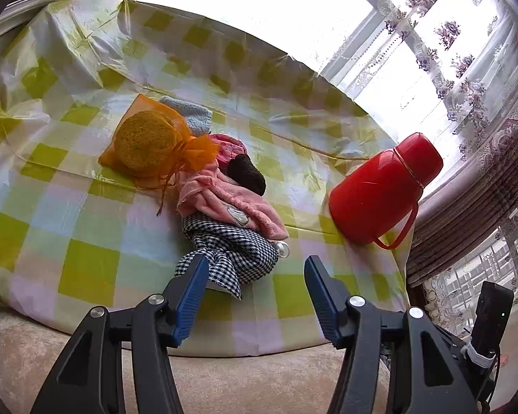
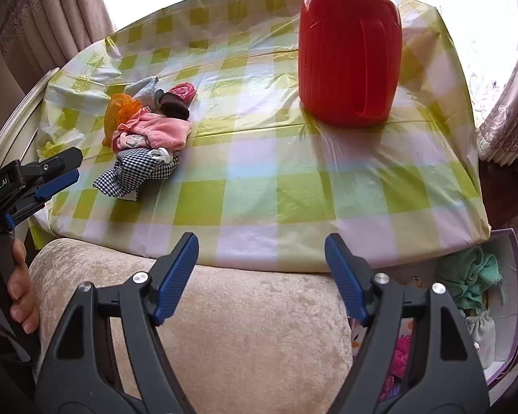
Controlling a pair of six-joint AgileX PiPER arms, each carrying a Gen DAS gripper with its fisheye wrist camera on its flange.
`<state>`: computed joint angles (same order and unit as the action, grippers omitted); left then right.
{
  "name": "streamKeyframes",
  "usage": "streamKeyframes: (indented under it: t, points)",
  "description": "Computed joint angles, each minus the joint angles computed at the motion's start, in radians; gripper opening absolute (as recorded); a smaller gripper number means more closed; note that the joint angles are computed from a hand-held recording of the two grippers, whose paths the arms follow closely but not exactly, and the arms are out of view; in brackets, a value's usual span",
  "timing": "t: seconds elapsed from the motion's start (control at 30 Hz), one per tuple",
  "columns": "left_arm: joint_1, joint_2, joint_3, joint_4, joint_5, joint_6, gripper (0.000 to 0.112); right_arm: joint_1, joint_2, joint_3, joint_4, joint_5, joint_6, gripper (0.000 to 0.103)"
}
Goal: Organize soft objects
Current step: 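Move both open tools back over the pile on the table, then grasp the orange mesh bag with sponge using the left tool while the right tool grasps the brown sock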
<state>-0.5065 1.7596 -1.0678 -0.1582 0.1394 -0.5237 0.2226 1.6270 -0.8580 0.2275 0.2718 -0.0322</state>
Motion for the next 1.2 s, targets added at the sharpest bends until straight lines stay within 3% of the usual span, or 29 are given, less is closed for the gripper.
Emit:
streamKeyframes:
  t: [0.13, 0.43, 0.8, 0.9, 1.0, 1.2]
  points:
    - [0.042, -0.013, 0.028, -0.043, -0.012, 0.043, 0.059, 0.061, 0.057, -0.083, -0.061, 0.009, 0.07, 0.08]
    - [0.111, -0.015, 0.051, -0.273, -0.02, 0.284, 0.059, 0.143, 0.176, -0.25, -0.041, 0.052, 0.042, 0.081]
    - [0.189, 0.055, -0.048, -0.199, 0.014, 0.247, 0.059, 0.151, 0.389, -0.593, -0.107, 0.106, 0.137, 0.082]
    - [0.218, 0.089, -0.092, -0.169, 0.026, 0.213, 0.069, 0.147, 0.469, -0.715, -0.138, 0.144, 0.168, 0.082]
    - [0.239, 0.129, -0.148, -0.038, 0.037, 0.074, 0.082, 0.137, 0.548, -0.832, -0.148, 0.184, 0.186, 0.082]
    - [0.289, 0.262, -0.315, -0.135, 0.115, 0.136, 0.085, 0.134, 0.69, -1.05, -0.173, 0.282, 0.228, 0.082]
